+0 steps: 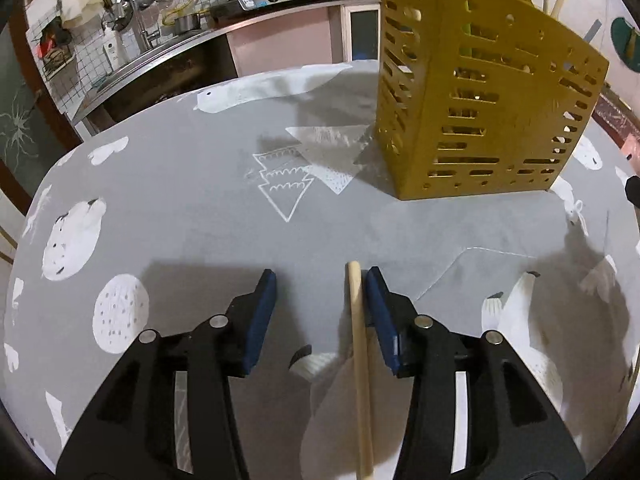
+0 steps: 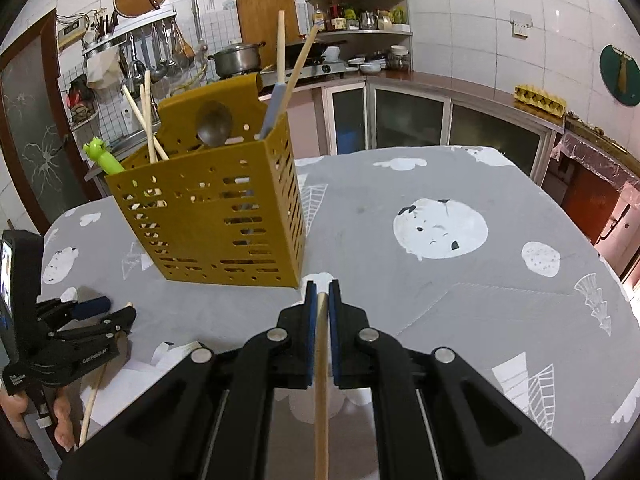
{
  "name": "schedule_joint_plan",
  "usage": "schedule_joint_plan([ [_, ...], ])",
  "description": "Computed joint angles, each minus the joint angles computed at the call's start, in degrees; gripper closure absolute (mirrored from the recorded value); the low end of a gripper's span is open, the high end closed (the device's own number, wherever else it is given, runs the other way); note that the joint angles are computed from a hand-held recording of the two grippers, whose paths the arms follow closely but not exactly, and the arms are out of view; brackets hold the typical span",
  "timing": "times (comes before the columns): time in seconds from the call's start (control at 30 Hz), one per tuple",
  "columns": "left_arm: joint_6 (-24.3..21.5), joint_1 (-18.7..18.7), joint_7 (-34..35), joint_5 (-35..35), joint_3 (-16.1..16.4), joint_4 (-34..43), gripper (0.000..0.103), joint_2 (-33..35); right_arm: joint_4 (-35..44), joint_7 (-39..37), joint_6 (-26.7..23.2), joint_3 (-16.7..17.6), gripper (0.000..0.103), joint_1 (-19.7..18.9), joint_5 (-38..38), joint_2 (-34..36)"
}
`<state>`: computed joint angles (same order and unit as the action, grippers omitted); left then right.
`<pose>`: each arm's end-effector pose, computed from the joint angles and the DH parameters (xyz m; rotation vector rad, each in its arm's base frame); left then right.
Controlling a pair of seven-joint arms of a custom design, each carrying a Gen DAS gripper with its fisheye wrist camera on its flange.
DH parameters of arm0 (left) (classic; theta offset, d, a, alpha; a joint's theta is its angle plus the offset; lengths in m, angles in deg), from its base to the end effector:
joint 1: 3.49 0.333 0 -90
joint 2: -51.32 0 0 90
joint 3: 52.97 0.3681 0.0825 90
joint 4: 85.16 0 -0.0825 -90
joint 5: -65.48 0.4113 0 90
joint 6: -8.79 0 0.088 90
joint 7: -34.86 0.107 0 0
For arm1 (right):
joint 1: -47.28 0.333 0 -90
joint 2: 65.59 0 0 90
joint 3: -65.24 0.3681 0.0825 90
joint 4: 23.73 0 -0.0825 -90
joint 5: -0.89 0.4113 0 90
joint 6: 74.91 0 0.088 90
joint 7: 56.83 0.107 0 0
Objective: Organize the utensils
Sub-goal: 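Lift both wooden chopsticks off the cloth and carry them toward the yellow holder, then raise both chopsticks above the yellow holder and lower them into it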
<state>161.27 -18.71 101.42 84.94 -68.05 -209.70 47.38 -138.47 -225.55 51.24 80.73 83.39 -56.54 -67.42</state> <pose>0.4978 -0.3054 0.5202 -1.4936 2.2099 -0.6040 0.3930 0.4519 0.5496 -1.3837 1.9446 -0.8150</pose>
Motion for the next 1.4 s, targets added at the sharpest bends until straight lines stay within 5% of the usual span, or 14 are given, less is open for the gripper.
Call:
schedule_joint_plan([
  [0.27, -3.3, -0.9, 5.0, -6.5, 0.2, 2.5, 0.097, 1.0, 0.8, 0.2, -0.8, 0.0, 0.097, 0.4, -0.6, 0.3],
  [0.5, -1.4, -0.8, 4.6, -9.9, 0.6, 0.5, 0.098, -1.5, 0.5, 0.8, -3.1, 0.9, 0.097, 0.8, -1.6, -1.5],
  [0.8, 12.4, 0.5, 5.3, -13.8, 1.2, -8.5, 0.098, -12.2, 0.9, 2.8, -6.1, 3.2, 0.097, 1.3, -5.3, -3.1],
  [1.4, 27.8, 12.4, -1.8, -8.6, -9.6, -18.0, 0.098, -27.3, -1.6, 11.7, -19.8, 8.8, 0.097, 5.1, -19.8, -6.3],
])
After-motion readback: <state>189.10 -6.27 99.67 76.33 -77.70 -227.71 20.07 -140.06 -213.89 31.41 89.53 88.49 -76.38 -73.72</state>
